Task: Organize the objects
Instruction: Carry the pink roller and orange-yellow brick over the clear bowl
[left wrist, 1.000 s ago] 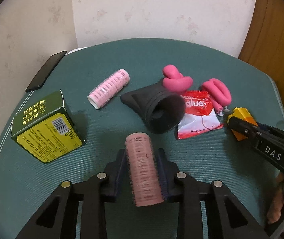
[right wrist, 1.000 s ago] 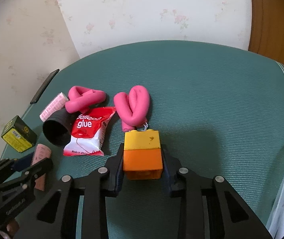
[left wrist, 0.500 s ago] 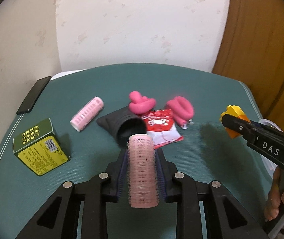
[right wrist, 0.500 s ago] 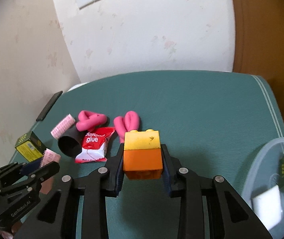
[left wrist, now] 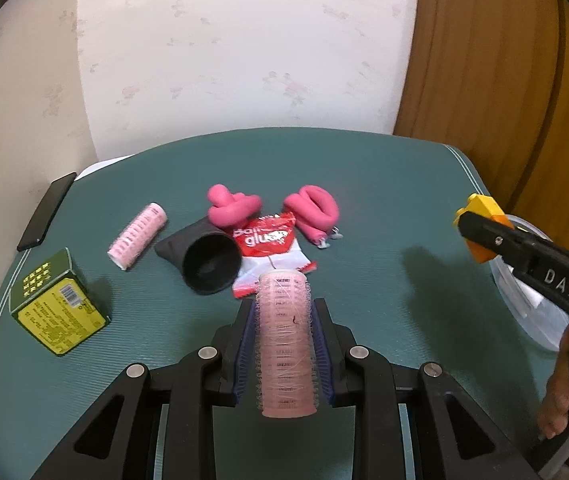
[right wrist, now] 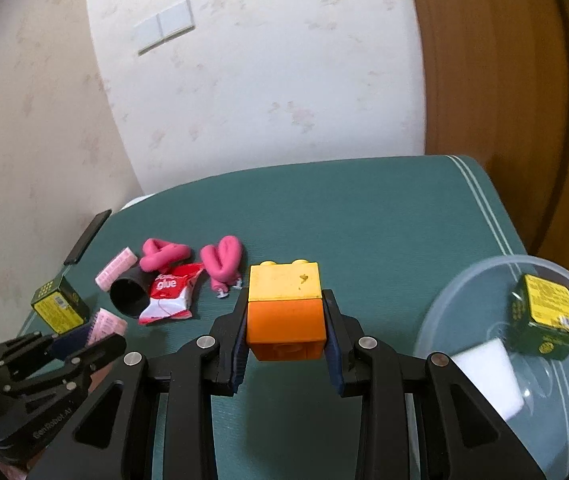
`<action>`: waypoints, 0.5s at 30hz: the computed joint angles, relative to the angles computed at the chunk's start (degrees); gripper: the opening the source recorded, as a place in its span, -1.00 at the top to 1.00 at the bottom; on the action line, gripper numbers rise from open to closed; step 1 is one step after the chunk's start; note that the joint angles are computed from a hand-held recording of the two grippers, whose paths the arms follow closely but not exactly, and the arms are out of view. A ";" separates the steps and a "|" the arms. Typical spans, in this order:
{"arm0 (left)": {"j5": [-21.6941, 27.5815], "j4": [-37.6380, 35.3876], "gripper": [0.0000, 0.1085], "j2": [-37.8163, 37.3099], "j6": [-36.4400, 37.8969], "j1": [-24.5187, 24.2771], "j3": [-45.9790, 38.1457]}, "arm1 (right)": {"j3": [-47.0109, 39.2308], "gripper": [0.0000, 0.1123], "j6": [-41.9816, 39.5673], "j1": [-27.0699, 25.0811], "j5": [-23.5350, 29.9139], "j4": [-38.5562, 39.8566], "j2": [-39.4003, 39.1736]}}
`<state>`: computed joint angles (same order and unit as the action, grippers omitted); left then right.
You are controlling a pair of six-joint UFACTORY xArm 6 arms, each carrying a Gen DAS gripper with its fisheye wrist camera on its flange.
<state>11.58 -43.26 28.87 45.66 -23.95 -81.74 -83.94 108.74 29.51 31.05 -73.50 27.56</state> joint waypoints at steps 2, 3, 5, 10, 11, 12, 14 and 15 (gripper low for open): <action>0.22 -0.62 0.46 -0.02 0.53 -0.17 -0.02 | 2.09 0.41 2.20 -0.25 0.08 -1.04 -1.54; 0.79 -1.36 0.46 -0.07 0.98 -0.18 -0.15 | 3.39 0.41 3.41 -0.43 0.01 -1.76 -2.51; 2.81 -2.54 0.46 -0.06 1.09 0.00 -0.68 | 5.55 0.41 5.88 -0.49 0.43 -3.12 -4.24; 5.66 -3.09 0.46 -0.57 0.74 -0.59 -0.60 | 11.39 0.41 11.31 0.33 4.38 -6.10 -9.07; 5.59 -3.11 0.46 -0.81 0.91 -0.88 -0.32 | 12.91 0.41 12.35 0.50 5.25 -6.43 -10.22; 5.59 -3.36 0.46 -1.17 1.28 -1.20 0.06 | 14.41 0.41 13.55 0.50 5.61 -6.74 -11.34; 5.76 -4.03 0.46 -2.02 2.06 -1.91 0.87 | 17.98 0.41 16.46 0.48 6.23 -7.65 -14.09; 5.87 -4.34 0.46 -2.47 2.47 -2.31 1.26 | 19.86 0.41 17.48 0.59 7.18 -7.79 -15.64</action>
